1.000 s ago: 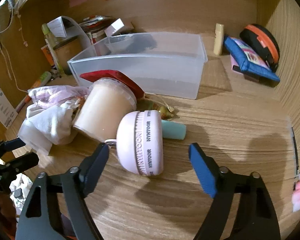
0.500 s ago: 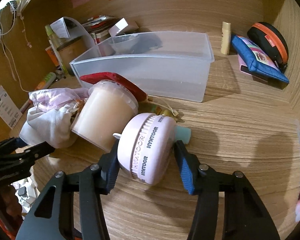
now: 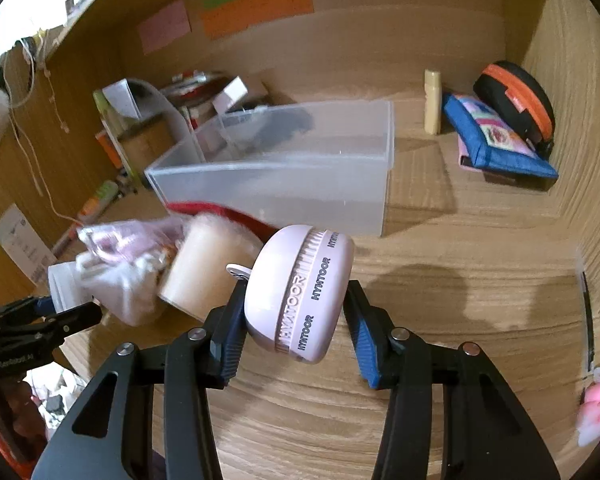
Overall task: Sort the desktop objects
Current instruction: 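Carry both items over the clear box while right tool releases the pink device inside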
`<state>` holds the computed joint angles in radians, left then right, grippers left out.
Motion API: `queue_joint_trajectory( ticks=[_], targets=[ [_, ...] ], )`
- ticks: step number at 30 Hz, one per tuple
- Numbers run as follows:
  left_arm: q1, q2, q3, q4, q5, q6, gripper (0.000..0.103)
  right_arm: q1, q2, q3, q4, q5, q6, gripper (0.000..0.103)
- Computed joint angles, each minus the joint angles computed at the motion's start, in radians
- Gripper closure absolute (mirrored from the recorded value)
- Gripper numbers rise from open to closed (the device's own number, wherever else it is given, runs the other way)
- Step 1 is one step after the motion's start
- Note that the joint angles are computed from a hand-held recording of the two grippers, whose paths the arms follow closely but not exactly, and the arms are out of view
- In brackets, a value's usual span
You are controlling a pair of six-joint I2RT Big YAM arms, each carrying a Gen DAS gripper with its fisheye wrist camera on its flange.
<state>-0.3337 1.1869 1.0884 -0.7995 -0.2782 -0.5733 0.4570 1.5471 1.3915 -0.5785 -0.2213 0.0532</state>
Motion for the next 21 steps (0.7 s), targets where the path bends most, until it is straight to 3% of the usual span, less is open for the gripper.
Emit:
queue_joint_trajectory(
  ticks=[12, 21],
  targets=[
    [0.096, -0.017, 0.108, -0.006, 0.105, 0.152, 0.038, -0.005, -0.015, 0.05, 0.009, -0.031, 0.003, 0.06],
    [0.159, 0.041, 0.216, -0.021, 0.119, 0.222, 0.038, 0.003, 0.0, 0.12, 0.032, -0.026, 0.01, 0.06]
  ],
)
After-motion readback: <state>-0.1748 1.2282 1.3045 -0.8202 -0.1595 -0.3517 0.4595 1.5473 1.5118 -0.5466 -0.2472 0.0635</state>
